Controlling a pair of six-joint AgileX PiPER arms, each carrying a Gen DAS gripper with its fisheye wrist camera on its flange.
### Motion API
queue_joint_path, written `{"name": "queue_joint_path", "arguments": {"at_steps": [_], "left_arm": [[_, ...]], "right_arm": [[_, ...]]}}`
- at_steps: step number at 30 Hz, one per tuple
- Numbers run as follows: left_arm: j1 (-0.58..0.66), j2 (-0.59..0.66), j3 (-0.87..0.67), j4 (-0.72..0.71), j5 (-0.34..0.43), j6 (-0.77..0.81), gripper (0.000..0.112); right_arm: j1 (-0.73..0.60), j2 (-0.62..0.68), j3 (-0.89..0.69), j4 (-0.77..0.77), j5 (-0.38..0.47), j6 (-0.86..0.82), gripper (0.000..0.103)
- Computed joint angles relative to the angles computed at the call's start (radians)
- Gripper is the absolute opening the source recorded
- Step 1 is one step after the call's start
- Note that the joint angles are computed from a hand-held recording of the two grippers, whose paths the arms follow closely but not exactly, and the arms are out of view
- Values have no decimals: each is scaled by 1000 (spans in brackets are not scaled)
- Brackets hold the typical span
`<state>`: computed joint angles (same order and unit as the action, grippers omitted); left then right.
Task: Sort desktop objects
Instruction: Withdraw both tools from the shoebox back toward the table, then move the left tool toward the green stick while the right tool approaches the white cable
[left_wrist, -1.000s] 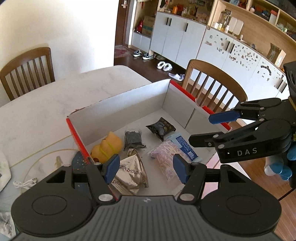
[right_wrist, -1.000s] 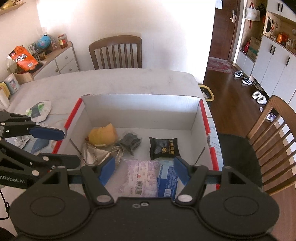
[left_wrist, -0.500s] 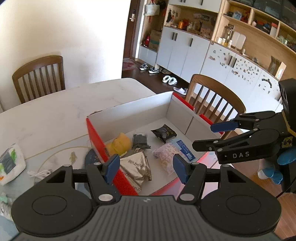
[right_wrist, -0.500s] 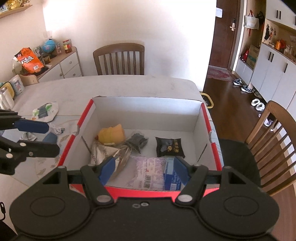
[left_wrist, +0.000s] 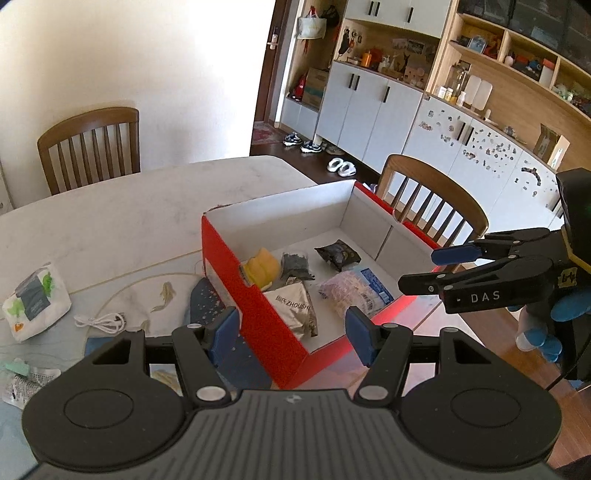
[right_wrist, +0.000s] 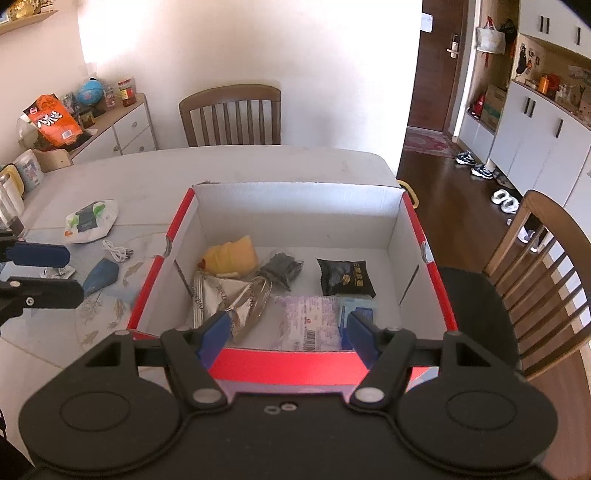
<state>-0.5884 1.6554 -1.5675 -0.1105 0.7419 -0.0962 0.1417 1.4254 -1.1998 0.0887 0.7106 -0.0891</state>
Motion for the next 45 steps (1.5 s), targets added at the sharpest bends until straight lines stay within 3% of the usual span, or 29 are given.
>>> {"name": "queue_joint_path", "arguments": {"at_steps": [10,20,29,36,40,45], "left_arm": [[125,-110,155,-176,-20,260,62],[301,-186,271,-353,2,565,68],[470,-186,314,-511,61,786,82],[567,-161,319,-585,86,894,85],[615,-145,323,-616,92,944,99],[674,-111,317,-655,108,994,99]], "right_arm": [[187,-5,-10,-222,13,347,71],[392,92,-113,-382,45,601,74],[498,207,-227,-454,72,732,78],[554,294,-310,-516,81,818,85],[579,344,-364,-533,83,834,90],[598,417,-441,-542,94,854,91]]}}
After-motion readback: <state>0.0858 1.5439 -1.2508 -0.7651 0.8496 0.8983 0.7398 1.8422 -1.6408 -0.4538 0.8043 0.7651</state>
